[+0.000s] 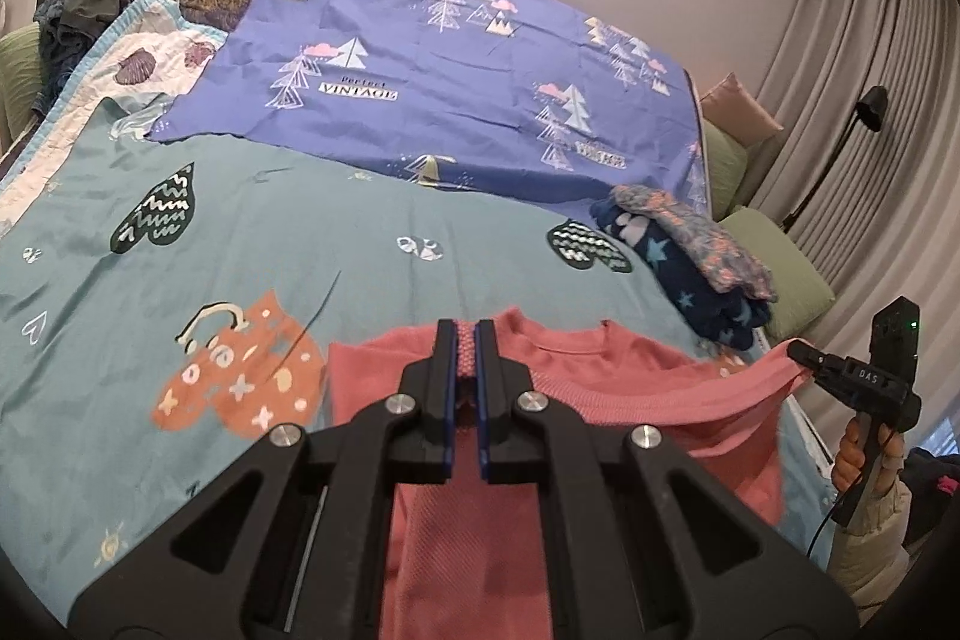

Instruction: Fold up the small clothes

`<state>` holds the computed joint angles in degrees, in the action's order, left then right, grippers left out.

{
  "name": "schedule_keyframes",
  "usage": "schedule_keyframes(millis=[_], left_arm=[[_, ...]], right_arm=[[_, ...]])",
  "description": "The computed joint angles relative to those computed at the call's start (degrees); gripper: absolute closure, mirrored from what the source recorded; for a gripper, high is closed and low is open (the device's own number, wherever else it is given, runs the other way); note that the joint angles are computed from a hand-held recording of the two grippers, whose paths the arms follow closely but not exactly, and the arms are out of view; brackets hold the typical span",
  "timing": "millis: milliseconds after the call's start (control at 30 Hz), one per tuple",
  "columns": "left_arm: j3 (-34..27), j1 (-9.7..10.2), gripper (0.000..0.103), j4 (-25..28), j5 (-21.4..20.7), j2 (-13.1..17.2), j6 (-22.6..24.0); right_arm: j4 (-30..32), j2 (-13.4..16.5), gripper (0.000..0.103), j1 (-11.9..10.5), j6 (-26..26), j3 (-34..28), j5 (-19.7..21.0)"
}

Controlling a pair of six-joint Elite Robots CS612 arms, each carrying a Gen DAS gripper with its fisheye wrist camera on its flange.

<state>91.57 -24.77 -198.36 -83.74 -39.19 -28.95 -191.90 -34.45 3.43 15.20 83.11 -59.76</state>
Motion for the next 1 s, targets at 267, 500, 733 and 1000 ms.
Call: schedule_keyframes(millis=[267, 500, 733, 1000], left_arm=[[-8.7, 1.90, 0.096, 9.0, 0.2, 5.3, -0.1], [-8.5, 2.99, 0.068, 6.1, 2.0, 6.6, -3.3], [-4.9, 2.84, 0.055, 3.3, -0.2, 5.1, 4.4], [-9.5, 2.50, 0.047, 12.1, -4.6, 7.3, 11.1]], right_arm=[[10.9, 4.4, 0.098, 1.4, -1.6, -9.2, -6.1], [23.0, 7.0, 0.094, 1.0, 2.9, -13.8, -7.5], [13.2, 2.9, 0.069, 0.5, -2.6, -7.0, -14.9], [20.7, 1.7, 0.054, 2.2, -22.3, -5.9, -17.3]])
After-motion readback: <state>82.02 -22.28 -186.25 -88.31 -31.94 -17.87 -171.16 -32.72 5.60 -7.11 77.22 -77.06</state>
